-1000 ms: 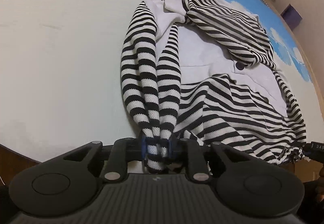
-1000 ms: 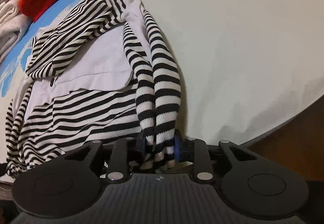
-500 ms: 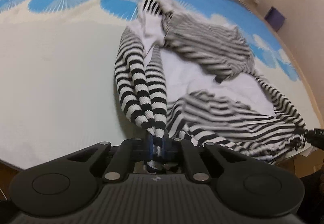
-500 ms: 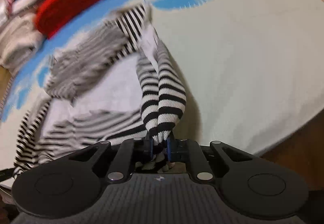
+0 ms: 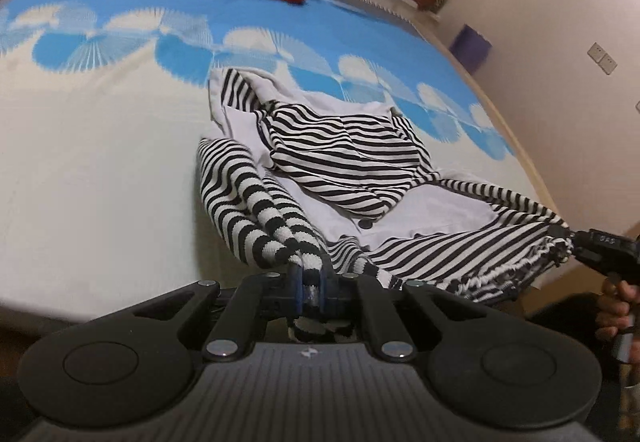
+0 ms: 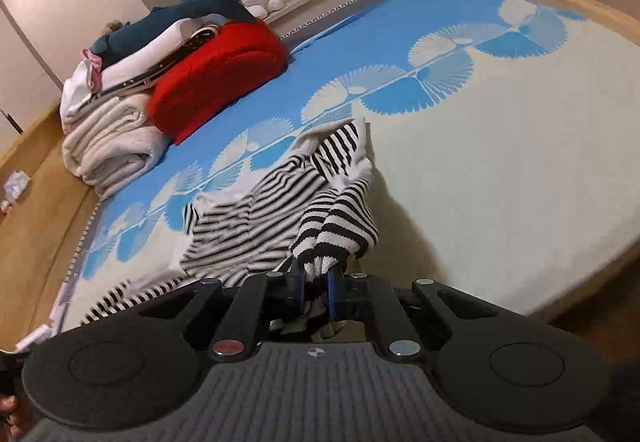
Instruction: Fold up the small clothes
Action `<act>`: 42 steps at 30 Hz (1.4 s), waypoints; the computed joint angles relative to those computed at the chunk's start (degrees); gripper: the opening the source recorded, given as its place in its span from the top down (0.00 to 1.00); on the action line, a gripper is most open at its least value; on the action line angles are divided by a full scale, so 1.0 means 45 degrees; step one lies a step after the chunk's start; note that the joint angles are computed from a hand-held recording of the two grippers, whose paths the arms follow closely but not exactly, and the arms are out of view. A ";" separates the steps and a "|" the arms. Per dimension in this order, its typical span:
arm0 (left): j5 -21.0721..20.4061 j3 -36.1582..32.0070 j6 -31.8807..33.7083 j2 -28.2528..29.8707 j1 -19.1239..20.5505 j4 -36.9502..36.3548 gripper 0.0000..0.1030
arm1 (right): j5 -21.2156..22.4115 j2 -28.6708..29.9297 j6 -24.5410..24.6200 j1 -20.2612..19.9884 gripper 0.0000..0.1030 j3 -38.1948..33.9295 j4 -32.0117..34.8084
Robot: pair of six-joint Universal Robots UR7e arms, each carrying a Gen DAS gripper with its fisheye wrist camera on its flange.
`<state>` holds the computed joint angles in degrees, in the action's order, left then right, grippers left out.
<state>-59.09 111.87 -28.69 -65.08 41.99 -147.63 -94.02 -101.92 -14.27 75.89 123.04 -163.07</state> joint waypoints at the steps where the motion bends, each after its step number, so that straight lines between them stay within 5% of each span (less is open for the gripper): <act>1: -0.0173 0.0073 -0.0280 -0.0236 -0.0103 0.0355 0.93 | 0.0083 -0.0370 0.0117 -0.0040 0.91 0.0110 0.0320; 4: -0.0489 -0.0174 -0.0438 -0.0386 -0.0108 0.0883 0.93 | 0.0333 -0.1121 0.0217 -0.0020 0.91 0.0398 0.0749; 8: -0.1063 -0.1414 -0.0055 0.0577 0.0763 0.1112 0.93 | -0.0399 -0.0323 0.0630 0.0197 0.91 -0.0057 0.0799; 13: -0.1176 -0.4792 0.0213 0.2987 0.2422 0.1830 0.93 | -0.0965 0.3018 0.1235 0.0425 0.91 -0.2898 0.1082; 16: -0.1620 -0.7618 -0.0895 0.4812 0.3522 0.2506 0.92 | -0.1180 0.5579 0.2211 0.0503 0.87 -0.5715 0.1536; 18: -0.2159 -0.9129 -0.1641 0.5837 0.4225 0.2019 0.87 | -0.1185 0.7134 0.2696 0.0466 0.80 -0.7436 0.1456; 19: -0.2183 -0.9503 -0.2168 0.6088 0.4414 0.1760 0.76 | -0.1360 0.7785 0.2819 0.0481 0.78 -0.8170 0.1367; 22: -0.1892 -0.9207 -0.1673 0.6272 0.4674 -0.0551 0.61 | -0.1746 0.8832 0.1876 0.0516 0.75 -0.9063 0.0370; 24: -0.1714 -0.9146 -0.1603 0.6275 0.4685 -0.0103 0.61 | -0.1414 0.8846 0.0908 0.0318 0.67 -0.8801 -0.0186; 27: -0.1916 -0.9576 0.1240 0.6449 0.4353 0.0353 0.57 | -0.1255 0.8818 0.0101 0.0248 0.65 -0.8822 0.0088; 29: -0.1774 -0.9621 0.3090 0.6598 0.4138 0.0316 0.35 | -0.1010 0.8910 -0.1162 0.0293 0.59 -0.8824 0.0001; 31: -0.1348 -0.9237 0.4018 0.6626 0.3889 0.0371 0.29 | -0.0652 0.8956 -0.2657 0.0243 0.53 -0.8767 0.0540; 34: 0.0513 -0.9568 0.5006 0.7270 0.3496 0.1021 0.29 | -0.1419 0.9206 -0.3646 0.0396 0.53 -0.8936 0.1535; 37: 0.1279 -0.9705 0.6176 0.7721 0.3392 0.0635 0.31 | -0.1429 0.9413 -0.4625 0.0431 0.51 -0.9066 0.2405; 40: 0.1952 -1.0128 0.6040 0.8043 0.3440 0.1505 0.52 | -0.2381 0.9838 -0.5836 0.0670 0.50 -0.9030 0.2057; 41: 0.2045 -1.0311 0.6001 0.8160 0.3476 0.1725 0.71 | -0.2530 0.9919 -0.6104 0.0745 0.50 -0.9008 0.2044; 42: 0.1982 -1.0531 0.6060 0.8268 0.3550 0.1876 0.80 | -0.2646 1.0023 -0.6403 0.0799 0.50 -0.9008 0.2007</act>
